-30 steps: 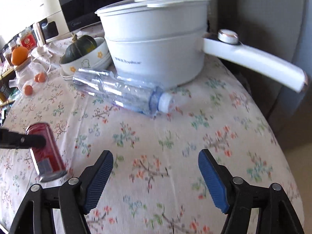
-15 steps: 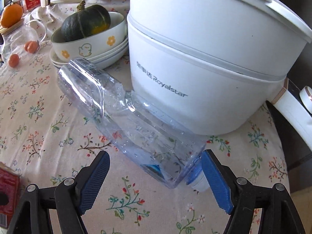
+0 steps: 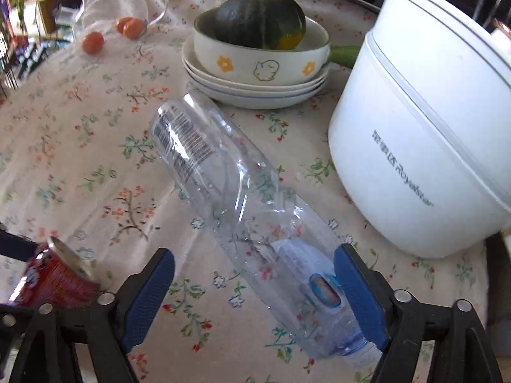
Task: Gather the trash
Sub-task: 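Grasp the clear plastic bottle with the right tool while the left tool holds the can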
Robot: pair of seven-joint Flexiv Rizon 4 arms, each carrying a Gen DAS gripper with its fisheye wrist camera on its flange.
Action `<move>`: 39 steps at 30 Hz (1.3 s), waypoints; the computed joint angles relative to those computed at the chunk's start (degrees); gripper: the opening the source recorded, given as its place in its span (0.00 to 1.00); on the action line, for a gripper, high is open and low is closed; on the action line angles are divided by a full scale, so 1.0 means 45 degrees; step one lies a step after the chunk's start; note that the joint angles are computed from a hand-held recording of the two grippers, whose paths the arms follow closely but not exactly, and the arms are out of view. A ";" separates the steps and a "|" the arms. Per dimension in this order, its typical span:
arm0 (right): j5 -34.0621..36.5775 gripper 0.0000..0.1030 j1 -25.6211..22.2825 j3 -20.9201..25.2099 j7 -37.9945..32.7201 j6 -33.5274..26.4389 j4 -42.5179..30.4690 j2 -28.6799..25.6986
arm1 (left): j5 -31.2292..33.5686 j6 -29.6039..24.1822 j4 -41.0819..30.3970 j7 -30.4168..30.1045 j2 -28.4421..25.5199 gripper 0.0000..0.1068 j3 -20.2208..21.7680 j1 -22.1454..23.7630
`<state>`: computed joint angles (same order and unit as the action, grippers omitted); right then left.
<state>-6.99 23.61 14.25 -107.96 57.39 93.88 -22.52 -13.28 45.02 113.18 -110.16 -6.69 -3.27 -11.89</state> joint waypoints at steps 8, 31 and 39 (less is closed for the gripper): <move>-0.4492 0.72 0.1174 -0.1811 0.2530 0.0684 0.1310 0.0137 | 0.1178 -0.0134 -0.0299 -0.0537 0.0121 0.51 0.0013 -0.0170; -0.1126 0.68 -0.0483 -0.0454 0.3111 -0.0827 0.2129 0.1246 | 0.0211 0.0985 -0.0154 -0.0125 0.0579 0.51 -0.0109 -0.0185; 0.2696 0.67 -0.1963 -0.0340 0.2494 -0.2887 0.4010 0.4933 | -0.0049 0.1608 -0.0324 0.0060 0.0482 0.51 -0.0653 -0.0900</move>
